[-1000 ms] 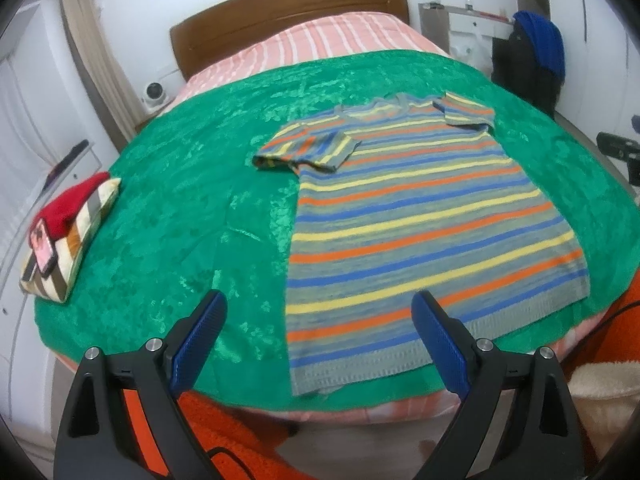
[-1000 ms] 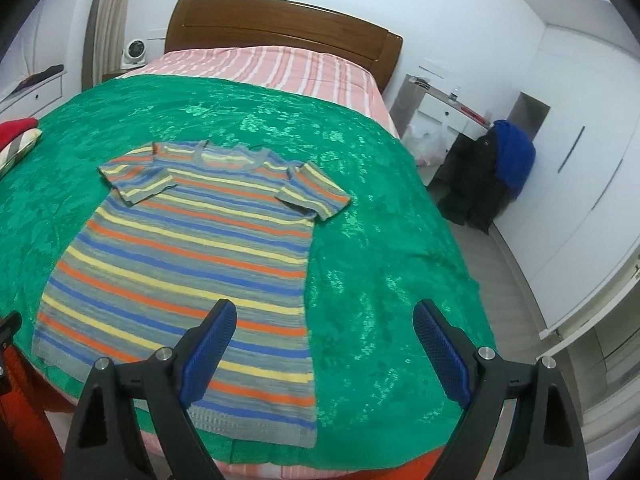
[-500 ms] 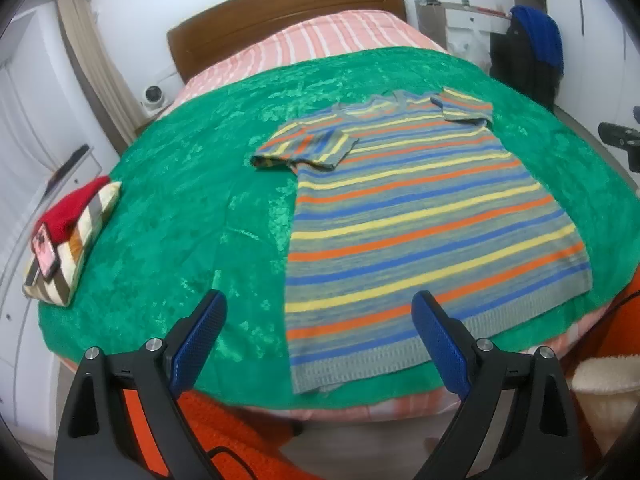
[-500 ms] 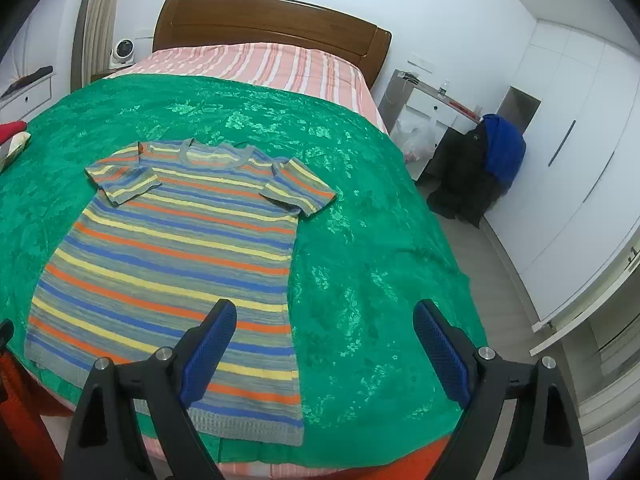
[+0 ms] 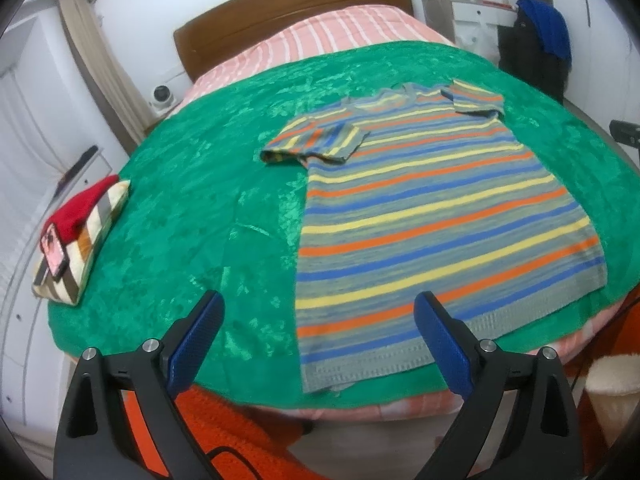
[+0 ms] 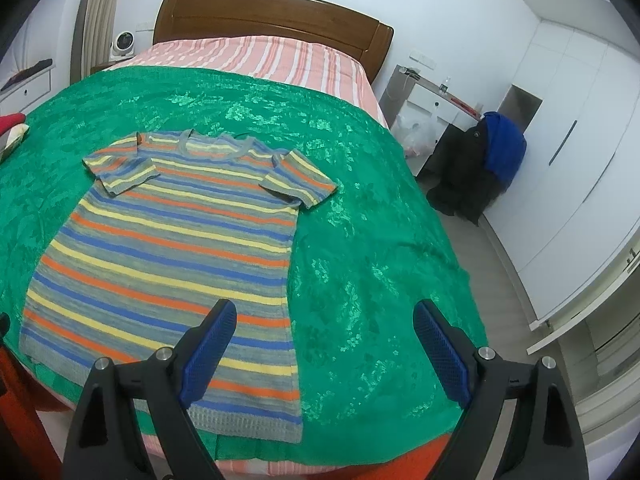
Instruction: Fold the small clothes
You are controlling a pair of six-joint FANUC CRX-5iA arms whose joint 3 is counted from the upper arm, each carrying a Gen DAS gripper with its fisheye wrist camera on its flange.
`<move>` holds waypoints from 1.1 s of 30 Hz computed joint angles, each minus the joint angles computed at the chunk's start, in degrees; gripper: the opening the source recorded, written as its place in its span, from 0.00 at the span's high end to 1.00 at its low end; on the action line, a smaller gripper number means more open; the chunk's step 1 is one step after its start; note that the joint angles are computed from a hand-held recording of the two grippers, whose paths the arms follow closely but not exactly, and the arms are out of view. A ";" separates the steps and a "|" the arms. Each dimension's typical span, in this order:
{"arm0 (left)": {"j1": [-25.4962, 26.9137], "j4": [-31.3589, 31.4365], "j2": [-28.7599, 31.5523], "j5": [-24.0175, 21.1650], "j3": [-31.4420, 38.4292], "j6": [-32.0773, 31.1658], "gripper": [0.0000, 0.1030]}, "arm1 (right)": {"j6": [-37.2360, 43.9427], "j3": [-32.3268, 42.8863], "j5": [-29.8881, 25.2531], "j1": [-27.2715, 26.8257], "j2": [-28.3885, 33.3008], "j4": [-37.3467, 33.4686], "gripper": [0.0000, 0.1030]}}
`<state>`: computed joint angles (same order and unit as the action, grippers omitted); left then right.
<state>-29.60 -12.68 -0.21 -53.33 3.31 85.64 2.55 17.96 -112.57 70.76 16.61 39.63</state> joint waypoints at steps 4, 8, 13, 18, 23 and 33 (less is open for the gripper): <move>0.10 -0.04 -0.03 0.26 -0.11 0.34 0.06 | 0.32 0.06 -0.40 -0.15 0.20 -0.18 0.13; 0.03 -0.39 0.11 -0.01 0.06 0.40 0.05 | 0.59 0.06 -0.80 -0.34 0.29 -0.58 0.13; -0.30 -1.07 0.19 -0.02 0.11 0.70 0.05 | 0.86 0.04 -0.84 -0.53 0.35 -1.08 0.13; 0.47 0.13 -1.12 3.43 -1.26 1.53 0.05 | 0.56 -0.70 0.29 -0.33 -0.36 -1.49 0.13; 6.78 18.75 -6.54 25.50 -12.60 -5.68 0.00 | -15.74 -19.10 13.76 3.77 -12.55 14.22 0.13; 6.14 17.69 2.22 16.47 -8.75 -8.45 0.00 | -3.84 -32.42 35.50 -9.62 -21.12 6.91 0.00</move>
<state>-23.46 5.01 2.01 -36.86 -5.44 77.19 -1.28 -14.46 -77.07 61.14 -4.51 46.54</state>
